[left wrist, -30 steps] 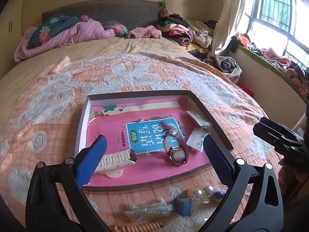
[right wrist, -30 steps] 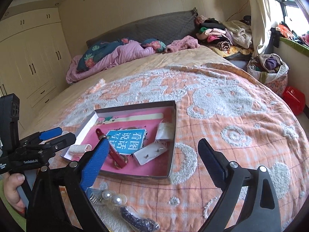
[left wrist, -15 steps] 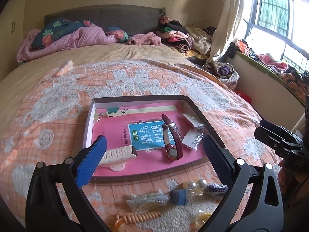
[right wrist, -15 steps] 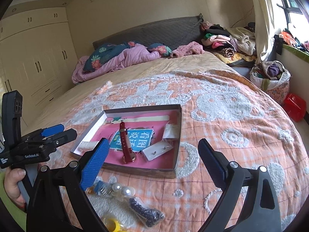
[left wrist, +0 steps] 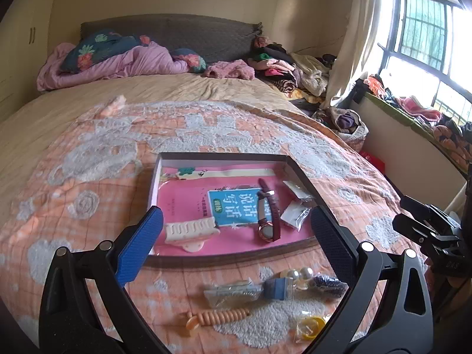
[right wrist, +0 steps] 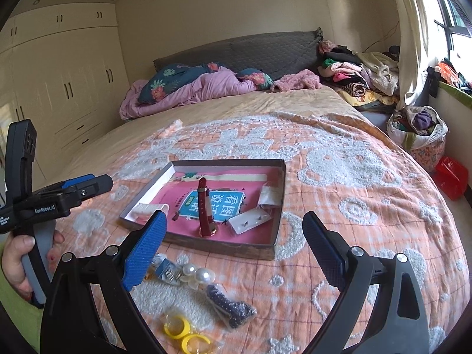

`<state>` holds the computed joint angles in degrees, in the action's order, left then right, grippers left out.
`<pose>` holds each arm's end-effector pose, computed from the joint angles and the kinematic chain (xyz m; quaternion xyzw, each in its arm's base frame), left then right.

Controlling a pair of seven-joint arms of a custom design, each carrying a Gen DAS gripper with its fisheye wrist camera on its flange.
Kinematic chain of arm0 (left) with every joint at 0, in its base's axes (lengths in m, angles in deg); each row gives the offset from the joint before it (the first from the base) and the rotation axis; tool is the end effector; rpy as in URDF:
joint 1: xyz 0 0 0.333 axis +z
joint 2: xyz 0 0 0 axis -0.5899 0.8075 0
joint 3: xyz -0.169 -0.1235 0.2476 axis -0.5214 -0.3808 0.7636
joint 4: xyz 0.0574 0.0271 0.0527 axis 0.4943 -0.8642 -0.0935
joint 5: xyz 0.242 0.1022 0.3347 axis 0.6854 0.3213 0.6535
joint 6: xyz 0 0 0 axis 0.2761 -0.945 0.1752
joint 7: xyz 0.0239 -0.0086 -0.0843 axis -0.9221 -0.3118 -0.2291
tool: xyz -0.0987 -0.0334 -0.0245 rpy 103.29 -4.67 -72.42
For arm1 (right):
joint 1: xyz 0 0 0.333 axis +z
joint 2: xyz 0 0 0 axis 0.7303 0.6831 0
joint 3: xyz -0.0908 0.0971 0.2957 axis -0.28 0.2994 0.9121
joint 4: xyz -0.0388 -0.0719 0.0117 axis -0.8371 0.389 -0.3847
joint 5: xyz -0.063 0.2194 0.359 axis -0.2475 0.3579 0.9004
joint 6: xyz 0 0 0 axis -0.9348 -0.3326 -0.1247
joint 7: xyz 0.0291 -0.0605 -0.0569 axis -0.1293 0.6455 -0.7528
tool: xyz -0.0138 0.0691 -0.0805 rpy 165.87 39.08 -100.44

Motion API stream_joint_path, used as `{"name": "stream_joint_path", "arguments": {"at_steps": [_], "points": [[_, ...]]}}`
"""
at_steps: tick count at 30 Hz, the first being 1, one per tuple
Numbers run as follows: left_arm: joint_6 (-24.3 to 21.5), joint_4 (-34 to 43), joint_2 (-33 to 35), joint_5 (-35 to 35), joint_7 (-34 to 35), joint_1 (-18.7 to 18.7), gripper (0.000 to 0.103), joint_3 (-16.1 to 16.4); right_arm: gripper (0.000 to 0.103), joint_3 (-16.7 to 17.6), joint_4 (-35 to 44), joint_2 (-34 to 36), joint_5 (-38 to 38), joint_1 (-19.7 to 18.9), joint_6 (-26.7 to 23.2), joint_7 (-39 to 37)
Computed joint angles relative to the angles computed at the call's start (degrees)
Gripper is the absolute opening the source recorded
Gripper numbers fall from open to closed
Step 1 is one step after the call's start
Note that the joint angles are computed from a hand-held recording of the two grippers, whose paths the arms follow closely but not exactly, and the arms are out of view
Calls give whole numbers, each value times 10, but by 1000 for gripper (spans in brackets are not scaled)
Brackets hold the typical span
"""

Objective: Organize jewelry
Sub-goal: 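Lift both open tools out of the box back toward the loose items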

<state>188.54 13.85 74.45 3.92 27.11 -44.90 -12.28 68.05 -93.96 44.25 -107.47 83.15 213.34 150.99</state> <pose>0.7448 -0.3081 0.5123 -0.4490 0.7604 -0.4444 0.1505 0.5999 0.4350 0.5037 -0.5593 0.6691 -0.3088 0.3797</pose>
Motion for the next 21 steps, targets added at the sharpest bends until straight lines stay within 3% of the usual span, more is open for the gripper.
{"name": "stream_joint_path", "arguments": {"at_steps": [9,21], "points": [[14,-56,-32,-3,-14,12,93,8,92,8,-11,-5,13,1,6,-18],[-2,-102,-54,22,-29,13,93,22,92,15,-12,10,77,2,1,-82]]}}
